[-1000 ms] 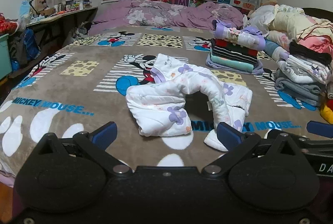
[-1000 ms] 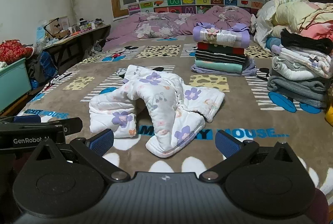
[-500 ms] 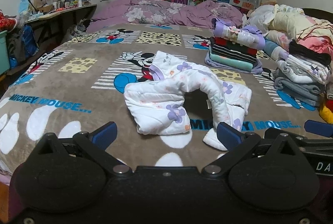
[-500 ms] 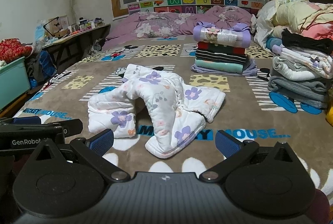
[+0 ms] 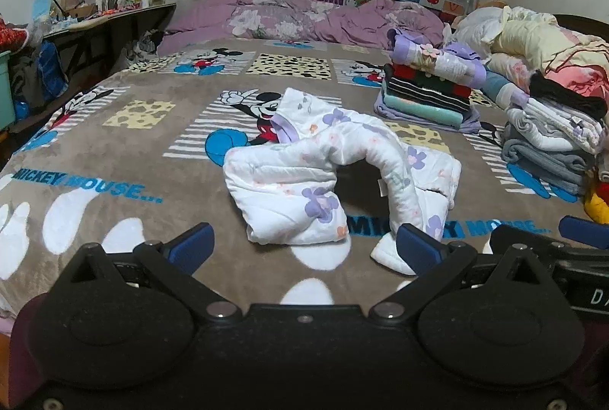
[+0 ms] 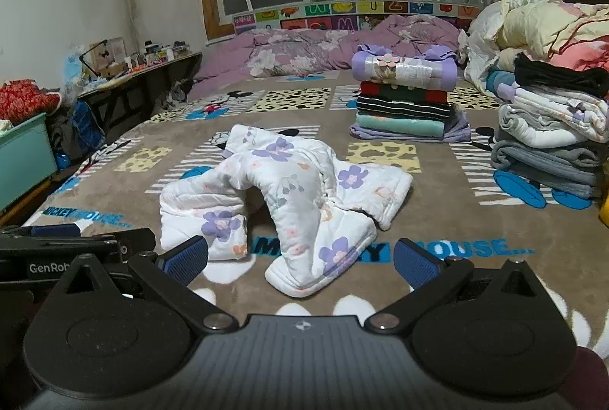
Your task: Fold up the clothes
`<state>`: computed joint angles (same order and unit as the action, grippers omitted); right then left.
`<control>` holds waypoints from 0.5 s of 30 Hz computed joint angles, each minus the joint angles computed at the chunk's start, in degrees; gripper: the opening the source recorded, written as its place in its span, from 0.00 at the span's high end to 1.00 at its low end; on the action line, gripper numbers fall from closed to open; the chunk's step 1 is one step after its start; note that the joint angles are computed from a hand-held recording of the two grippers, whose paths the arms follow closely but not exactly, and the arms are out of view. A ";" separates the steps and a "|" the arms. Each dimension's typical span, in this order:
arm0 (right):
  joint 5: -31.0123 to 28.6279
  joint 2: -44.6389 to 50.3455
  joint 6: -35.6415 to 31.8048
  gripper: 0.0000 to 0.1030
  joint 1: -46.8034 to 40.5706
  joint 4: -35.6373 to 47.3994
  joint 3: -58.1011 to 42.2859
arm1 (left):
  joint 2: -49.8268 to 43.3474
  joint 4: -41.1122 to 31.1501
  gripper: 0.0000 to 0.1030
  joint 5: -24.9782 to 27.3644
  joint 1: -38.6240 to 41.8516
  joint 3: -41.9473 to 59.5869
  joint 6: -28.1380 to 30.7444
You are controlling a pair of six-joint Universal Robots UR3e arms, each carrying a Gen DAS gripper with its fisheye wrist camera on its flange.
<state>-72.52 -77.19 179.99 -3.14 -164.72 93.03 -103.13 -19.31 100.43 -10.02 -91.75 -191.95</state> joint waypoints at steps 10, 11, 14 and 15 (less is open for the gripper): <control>5.10 2.10 1.68 0.00 -2.15 -5.48 2.00 | -1.29 0.78 0.00 -2.57 1.35 0.02 0.22; 5.86 2.47 2.15 0.00 -2.56 -6.84 2.45 | -1.41 0.97 0.00 -3.20 1.65 -0.10 0.27; 7.89 4.25 3.72 0.00 -3.73 -10.52 3.07 | -1.98 1.19 0.00 -5.37 2.84 -0.10 0.05; 8.48 5.12 4.16 0.00 -4.08 -11.67 3.01 | -2.28 1.72 0.00 -6.46 3.44 -0.19 -0.18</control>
<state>-64.04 -72.08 184.15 -7.21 -176.40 96.05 -105.41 -17.60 93.96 -6.58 -91.94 -192.13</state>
